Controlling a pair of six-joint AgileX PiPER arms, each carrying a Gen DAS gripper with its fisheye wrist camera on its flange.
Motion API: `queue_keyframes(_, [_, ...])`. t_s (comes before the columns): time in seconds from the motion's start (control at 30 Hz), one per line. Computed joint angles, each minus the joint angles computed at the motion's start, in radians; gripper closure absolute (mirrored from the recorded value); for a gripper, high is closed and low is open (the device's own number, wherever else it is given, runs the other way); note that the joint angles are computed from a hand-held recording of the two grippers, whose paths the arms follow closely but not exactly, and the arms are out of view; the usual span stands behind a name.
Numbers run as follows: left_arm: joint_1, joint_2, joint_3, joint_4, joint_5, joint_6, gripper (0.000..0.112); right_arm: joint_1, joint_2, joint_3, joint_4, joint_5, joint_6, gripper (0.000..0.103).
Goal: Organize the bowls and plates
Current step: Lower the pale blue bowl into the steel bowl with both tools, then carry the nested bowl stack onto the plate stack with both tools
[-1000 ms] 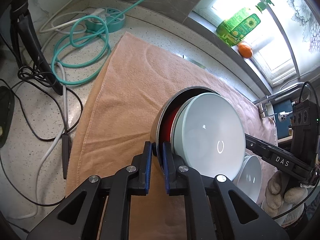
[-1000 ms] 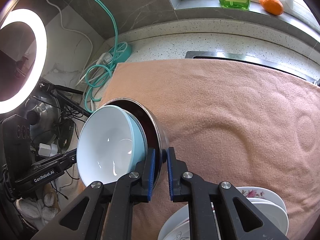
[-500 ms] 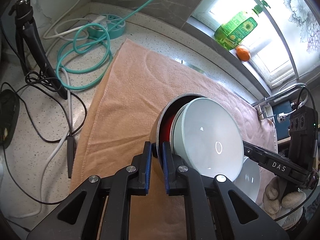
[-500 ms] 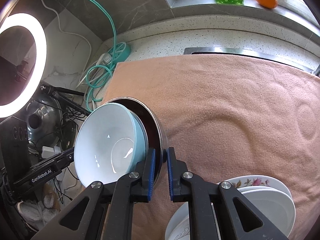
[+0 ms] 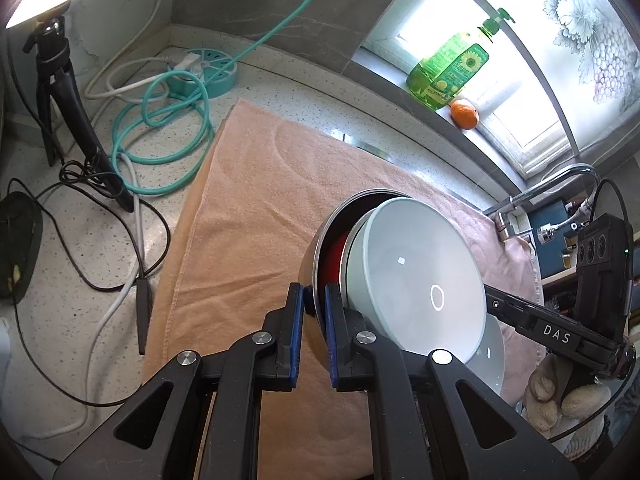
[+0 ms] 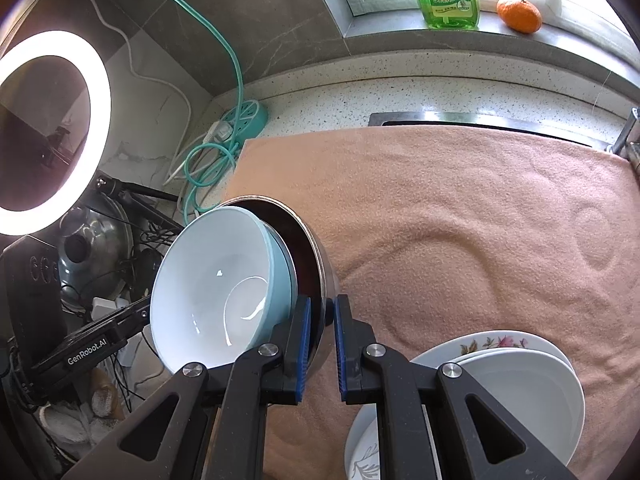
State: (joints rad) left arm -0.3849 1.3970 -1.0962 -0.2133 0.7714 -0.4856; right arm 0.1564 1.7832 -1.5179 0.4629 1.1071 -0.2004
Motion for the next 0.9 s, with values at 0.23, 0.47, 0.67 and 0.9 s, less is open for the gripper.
queue_keyframes(0.23, [-0.026,-0.028,-0.027,0.016,0.017,-0.008,0.105,-0.010,-0.064,0.035,-0.011,0.000,0.024,0.092])
queue_keyframes(0.47, [-0.073,-0.048,-0.049,0.062,0.033,-0.068,0.105,-0.033,-0.118,0.055,-0.003,0.016,0.018,0.093])
queue_keyframes(0.67, [-0.133,-0.057,-0.067,0.118,0.045,-0.151,0.105,-0.071,-0.160,0.081,0.019,0.038,-0.017,0.092])
queue_keyframes(0.9, [-0.237,-0.051,-0.099,0.214,0.057,-0.286,0.105,-0.140,-0.211,0.112,0.042,0.079,-0.079,0.092])
